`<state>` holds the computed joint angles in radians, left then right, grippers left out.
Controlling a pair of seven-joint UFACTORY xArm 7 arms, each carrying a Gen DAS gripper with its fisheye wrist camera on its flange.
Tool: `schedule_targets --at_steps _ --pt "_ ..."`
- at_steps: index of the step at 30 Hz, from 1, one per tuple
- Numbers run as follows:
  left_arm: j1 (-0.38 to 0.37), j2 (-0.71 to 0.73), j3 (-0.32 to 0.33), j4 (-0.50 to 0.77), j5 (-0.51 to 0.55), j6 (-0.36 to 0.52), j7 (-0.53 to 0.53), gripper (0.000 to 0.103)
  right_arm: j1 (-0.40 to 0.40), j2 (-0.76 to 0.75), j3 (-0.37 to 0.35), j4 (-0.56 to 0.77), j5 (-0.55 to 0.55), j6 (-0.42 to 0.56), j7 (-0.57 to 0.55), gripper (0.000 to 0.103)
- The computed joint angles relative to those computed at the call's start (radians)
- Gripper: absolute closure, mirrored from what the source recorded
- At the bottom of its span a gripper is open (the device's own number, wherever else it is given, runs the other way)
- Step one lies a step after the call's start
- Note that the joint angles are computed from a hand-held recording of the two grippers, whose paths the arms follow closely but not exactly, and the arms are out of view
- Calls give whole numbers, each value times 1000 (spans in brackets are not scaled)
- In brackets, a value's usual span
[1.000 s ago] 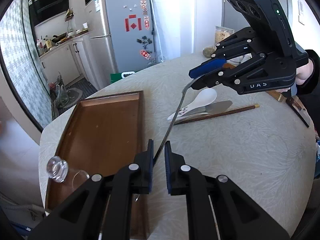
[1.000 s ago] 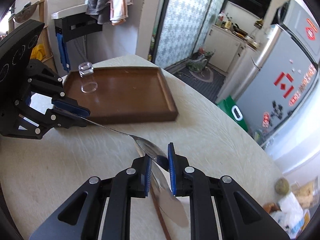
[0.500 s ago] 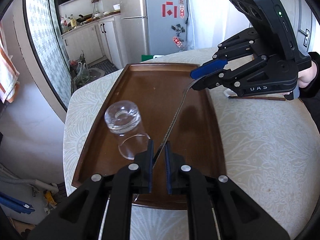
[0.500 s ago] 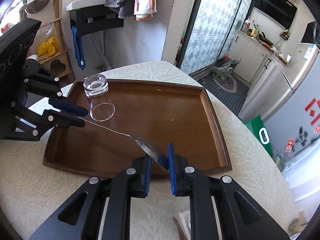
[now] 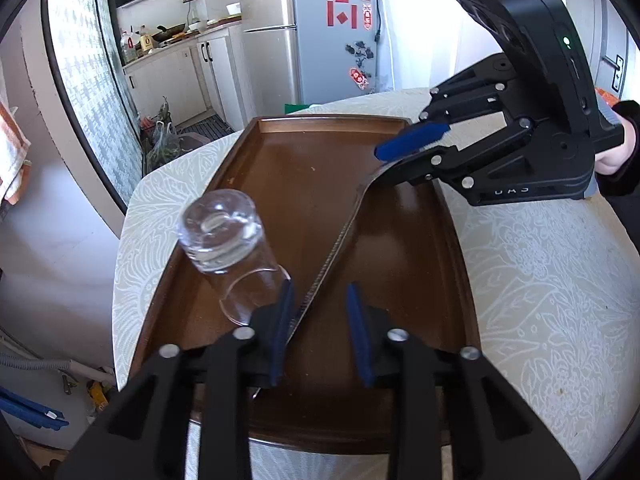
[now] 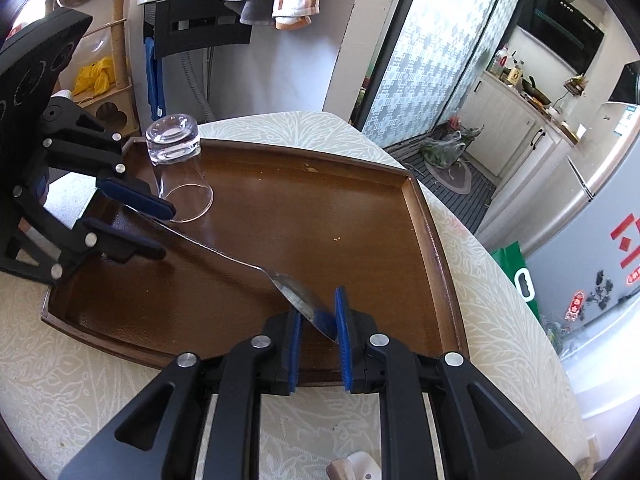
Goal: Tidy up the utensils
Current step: 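Carry the metal spoon with both grippers into the tray and release, then grasp the white ceramic spoon with the left gripper while the right gripper grips it too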
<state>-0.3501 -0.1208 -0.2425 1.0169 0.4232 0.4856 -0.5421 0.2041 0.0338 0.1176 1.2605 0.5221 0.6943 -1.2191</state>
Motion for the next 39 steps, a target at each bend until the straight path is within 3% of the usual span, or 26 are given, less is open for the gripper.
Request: schedule_targets --at_steps 1,3,7,11,19,27,32,34,36,38,39 --pt "0 -4 -5 -2 14 2 -10 48 1 -8 1 -11 -1 -9 -7 58" --pt "2 -15 -16 -7 53 5 -36 37 2 -35 -1 -44 17 -33 -39 36" --pt "0 -33 -28 -1 77 21 -58 36 -4 -75 -28 -52 75 16 -68 30" --pt "-10 -54 -26 -9 41 -23 -46 33 -33 -114 -74 -25 125 109 -64 30" --pt "-35 5 -61 74 53 -41 -57 24 -117 -196 -170 -28 155 164 -69 27" --pt "-143 178 -44 269 86 0 -3 24 -188 -232 -234 -87 127 211 -98 26" --pt "-216 325 -10 434 58 44 108 24 -233 -159 -236 -37 73 279 3 27" --pt "-237 390 2 511 27 67 169 24 -250 -125 -230 -8 74 303 44 39" --pt "-257 453 17 588 4 90 220 24 -264 -99 -220 8 78 306 48 44" --pt "-273 495 33 637 -25 101 258 29 -275 -80 -210 20 83 321 50 48" --pt "-276 522 38 671 -47 114 284 36 -279 -72 -205 24 86 327 47 49"
